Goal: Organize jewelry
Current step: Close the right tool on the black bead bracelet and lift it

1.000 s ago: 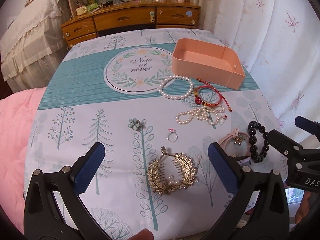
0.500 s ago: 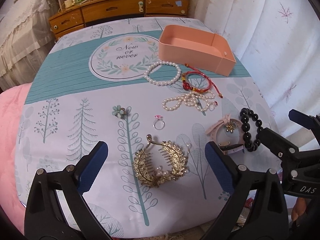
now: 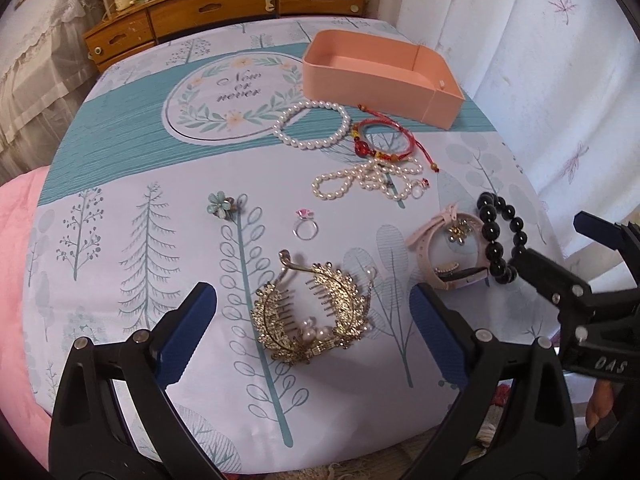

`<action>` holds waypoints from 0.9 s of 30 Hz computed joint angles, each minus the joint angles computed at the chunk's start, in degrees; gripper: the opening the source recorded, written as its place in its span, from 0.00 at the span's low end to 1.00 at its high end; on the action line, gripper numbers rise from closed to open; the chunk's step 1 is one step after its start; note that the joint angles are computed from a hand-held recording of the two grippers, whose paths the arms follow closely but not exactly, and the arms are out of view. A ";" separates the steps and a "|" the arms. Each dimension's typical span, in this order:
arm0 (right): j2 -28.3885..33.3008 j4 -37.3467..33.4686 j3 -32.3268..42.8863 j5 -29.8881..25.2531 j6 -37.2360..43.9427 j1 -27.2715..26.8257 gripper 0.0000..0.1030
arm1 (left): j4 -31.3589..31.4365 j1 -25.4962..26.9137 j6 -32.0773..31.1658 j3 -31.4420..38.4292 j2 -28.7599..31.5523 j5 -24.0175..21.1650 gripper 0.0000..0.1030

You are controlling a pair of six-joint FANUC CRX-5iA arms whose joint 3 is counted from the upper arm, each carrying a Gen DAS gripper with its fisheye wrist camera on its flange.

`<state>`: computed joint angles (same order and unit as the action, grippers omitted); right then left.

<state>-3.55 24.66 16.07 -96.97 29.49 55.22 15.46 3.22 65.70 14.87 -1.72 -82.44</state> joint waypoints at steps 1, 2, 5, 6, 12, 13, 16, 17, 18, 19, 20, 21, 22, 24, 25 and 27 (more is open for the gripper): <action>-0.15 -0.23 -0.18 -0.06 -0.12 -0.24 0.97 | -0.06 -0.10 -0.28 0.05 0.14 -0.29 0.94; -0.56 -0.66 -0.62 0.44 -0.26 -0.50 0.87 | -0.44 -0.27 -0.46 0.24 0.31 -0.59 0.94; -1.23 -4.26 -0.97 1.13 0.10 -2.45 0.69 | -0.71 -0.45 -2.37 0.70 0.86 -1.20 0.94; -1.45 -5.18 -1.33 1.36 0.40 -2.96 0.69 | -0.99 -0.42 -3.00 0.69 0.90 -0.94 0.93; -3.30 -6.21 -4.63 3.12 0.74 -4.63 0.55 | 0.19 0.63 -5.96 0.46 1.74 -1.97 0.89; -3.59 -6.10 -5.16 3.47 0.58 -5.16 0.55 | 0.49 0.73 -6.71 0.48 2.04 -2.60 0.88; -4.18 -7.07 -6.05 4.76 0.85 -7.06 0.53 | 0.87 0.80 -8.47 0.19 2.34 -3.89 0.85; -4.08 -7.84 -6.03 5.12 1.36 -7.90 0.51 | 1.02 0.87 -8.76 -0.01 2.33 -4.02 0.84; -3.90 -8.47 -6.12 5.39 1.79 -8.70 0.50 | 1.27 1.03 -9.17 -0.19 2.36 -4.29 0.84; -3.65 -9.04 -6.01 5.36 2.38 -9.45 0.47 | 1.56 1.23 -9.47 -0.33 2.42 -4.58 0.84; -3.41 -9.54 -5.98 5.38 2.79 -10.01 0.43 | 1.88 1.33 -9.61 -0.38 2.49 -4.83 0.84; -3.27 -9.99 -6.19 5.60 3.14 -10.59 0.41 | 2.31 1.57 -9.79 -0.43 2.58 -5.18 0.84; -3.09 -10.48 -6.34 5.77 3.61 -11.10 0.38 | 2.73 1.84 -9.89 -0.51 2.59 -5.55 0.84; -2.66 -10.26 -6.80 5.84 4.19 -11.43 0.36 | 3.10 2.17 -9.90 -0.49 2.75 -5.99 0.83; -2.37 -9.37 -6.99 5.73 4.54 -11.19 0.36 | 3.33 2.31 -9.92 -0.43 2.93 -6.26 0.82; -1.51 -8.21 -6.99 5.48 5.49 -10.85 0.34 | 3.43 2.45 -9.80 -0.08 3.23 -6.79 0.78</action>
<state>-5.06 16.45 9.08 -91.49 34.98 44.37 18.89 5.67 55.91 14.79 1.51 -89.23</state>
